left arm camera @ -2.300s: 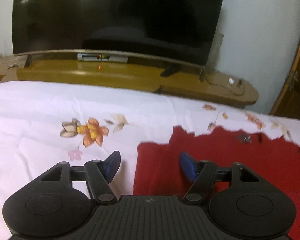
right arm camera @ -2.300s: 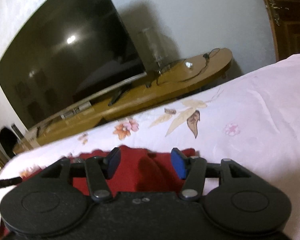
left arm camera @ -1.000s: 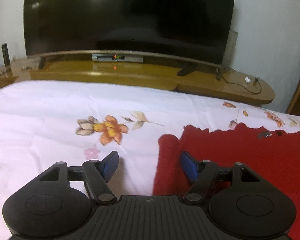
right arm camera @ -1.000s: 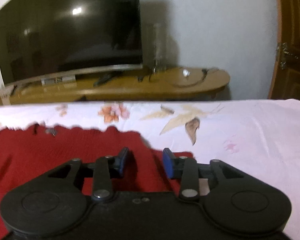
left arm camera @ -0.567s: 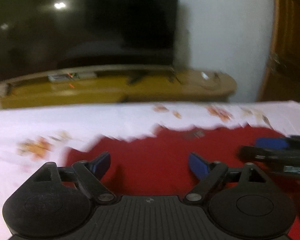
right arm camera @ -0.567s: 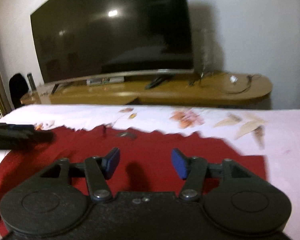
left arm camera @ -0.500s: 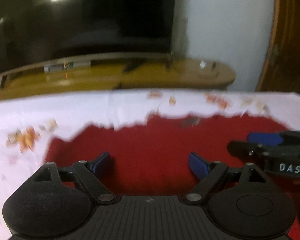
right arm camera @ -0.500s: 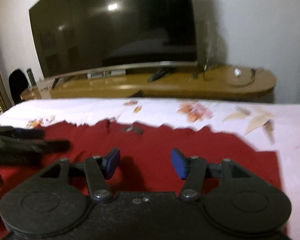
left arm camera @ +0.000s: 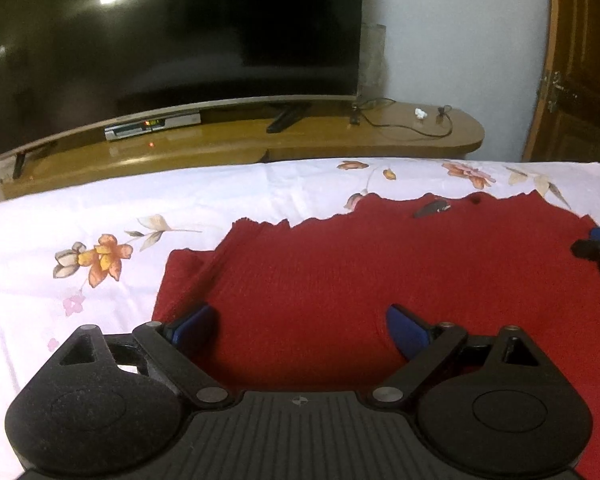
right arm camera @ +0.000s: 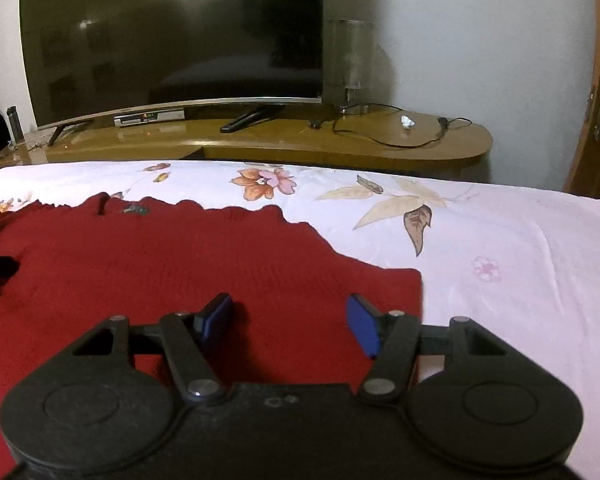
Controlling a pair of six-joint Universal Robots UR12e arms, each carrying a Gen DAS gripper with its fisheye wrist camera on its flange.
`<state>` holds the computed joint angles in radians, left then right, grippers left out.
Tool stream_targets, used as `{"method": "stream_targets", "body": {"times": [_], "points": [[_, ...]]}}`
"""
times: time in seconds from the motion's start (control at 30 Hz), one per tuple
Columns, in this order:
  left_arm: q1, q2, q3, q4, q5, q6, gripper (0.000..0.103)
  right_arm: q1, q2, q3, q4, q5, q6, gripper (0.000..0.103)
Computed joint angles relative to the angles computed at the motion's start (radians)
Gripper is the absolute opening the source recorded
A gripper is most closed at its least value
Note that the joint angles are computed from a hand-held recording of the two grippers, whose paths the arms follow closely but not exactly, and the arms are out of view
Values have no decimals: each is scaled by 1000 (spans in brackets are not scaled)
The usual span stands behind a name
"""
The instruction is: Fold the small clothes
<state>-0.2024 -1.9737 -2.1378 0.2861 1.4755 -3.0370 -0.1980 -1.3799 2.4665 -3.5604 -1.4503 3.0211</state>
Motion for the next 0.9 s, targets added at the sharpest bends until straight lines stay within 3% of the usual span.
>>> {"method": "stream_targets", "body": {"times": [0.13,0.23,0.4,0.57,0.67,0.73,0.9], "points": [[-20,38,-32,43,54,7,93,21,-31,34,-74,-9,13,57],[-21,70,-64,69,27,-24,93,35,-56,73,-136,38,0,58],[-46,99,-96,66,12,-27,93,97,-68,85,-97,88,-29,58],[-61,110,-128,54,4,-87,93,150,-70,85,-60,104,-41,57],[-74,93,-140,43,40,-44,93,178,-76,74,21,86,-57,58],[-80,89,-156,76,71,13,93,201,-64,79,9,38,-111,59],[-20,124,-221,103,44,23,98,164,-116,121,42,21,-151,58]]}}
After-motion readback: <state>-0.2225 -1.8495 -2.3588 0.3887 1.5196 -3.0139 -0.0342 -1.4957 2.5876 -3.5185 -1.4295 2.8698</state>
